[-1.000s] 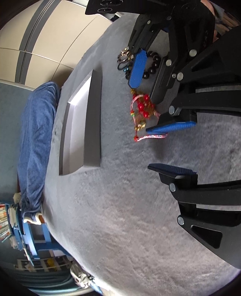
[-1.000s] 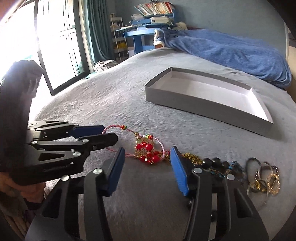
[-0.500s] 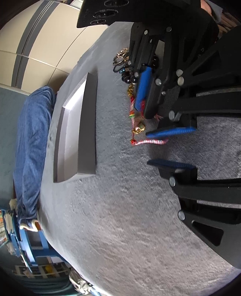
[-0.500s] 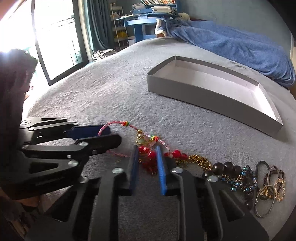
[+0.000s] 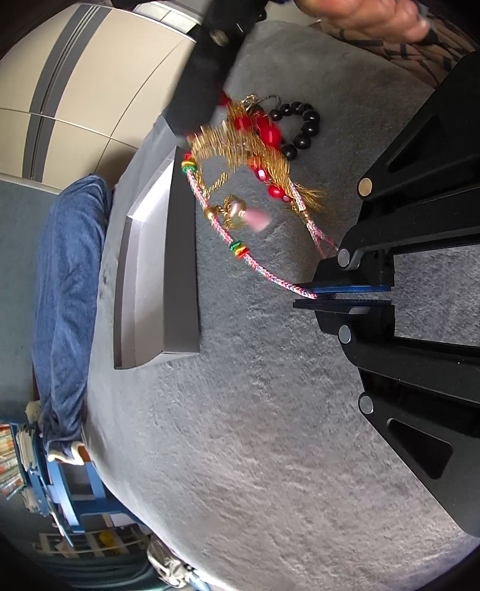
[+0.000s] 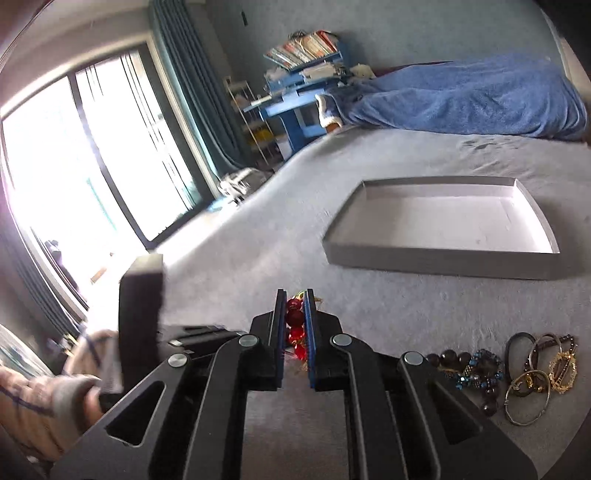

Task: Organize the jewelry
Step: 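Carry both pieces over the grey tray and open both tools to drop them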

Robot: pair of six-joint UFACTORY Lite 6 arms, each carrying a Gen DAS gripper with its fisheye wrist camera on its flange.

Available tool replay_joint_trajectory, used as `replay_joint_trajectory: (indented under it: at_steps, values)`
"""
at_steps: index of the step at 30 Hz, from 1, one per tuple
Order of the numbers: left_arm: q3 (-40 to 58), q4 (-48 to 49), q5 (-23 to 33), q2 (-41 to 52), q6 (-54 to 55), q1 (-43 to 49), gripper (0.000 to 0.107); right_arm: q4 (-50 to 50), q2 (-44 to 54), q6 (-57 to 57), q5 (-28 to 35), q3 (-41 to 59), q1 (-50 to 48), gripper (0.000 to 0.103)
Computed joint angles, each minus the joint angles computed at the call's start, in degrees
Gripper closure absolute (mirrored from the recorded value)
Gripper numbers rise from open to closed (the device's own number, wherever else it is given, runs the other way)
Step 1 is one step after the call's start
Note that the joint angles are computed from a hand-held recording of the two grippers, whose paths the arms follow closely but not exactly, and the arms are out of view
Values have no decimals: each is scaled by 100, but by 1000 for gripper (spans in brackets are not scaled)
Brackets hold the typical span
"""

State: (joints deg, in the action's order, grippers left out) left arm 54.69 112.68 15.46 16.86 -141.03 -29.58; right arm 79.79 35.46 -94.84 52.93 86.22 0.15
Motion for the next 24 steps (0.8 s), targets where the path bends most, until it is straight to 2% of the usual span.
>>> replay_joint_trajectory:
  at_steps: [5, 15, 24]
  values:
    - [-60, 551, -86, -101, -680, 243, 104, -134, 129, 489, 520, 369, -311, 94]
    - [-206, 305, 27, -453, -402, 375, 104, -124, 463, 647, 302, 779, -601, 94]
    - [248, -836, -53, -806, 1187, 367, 104, -207, 818, 976, 173, 1522, -674, 94]
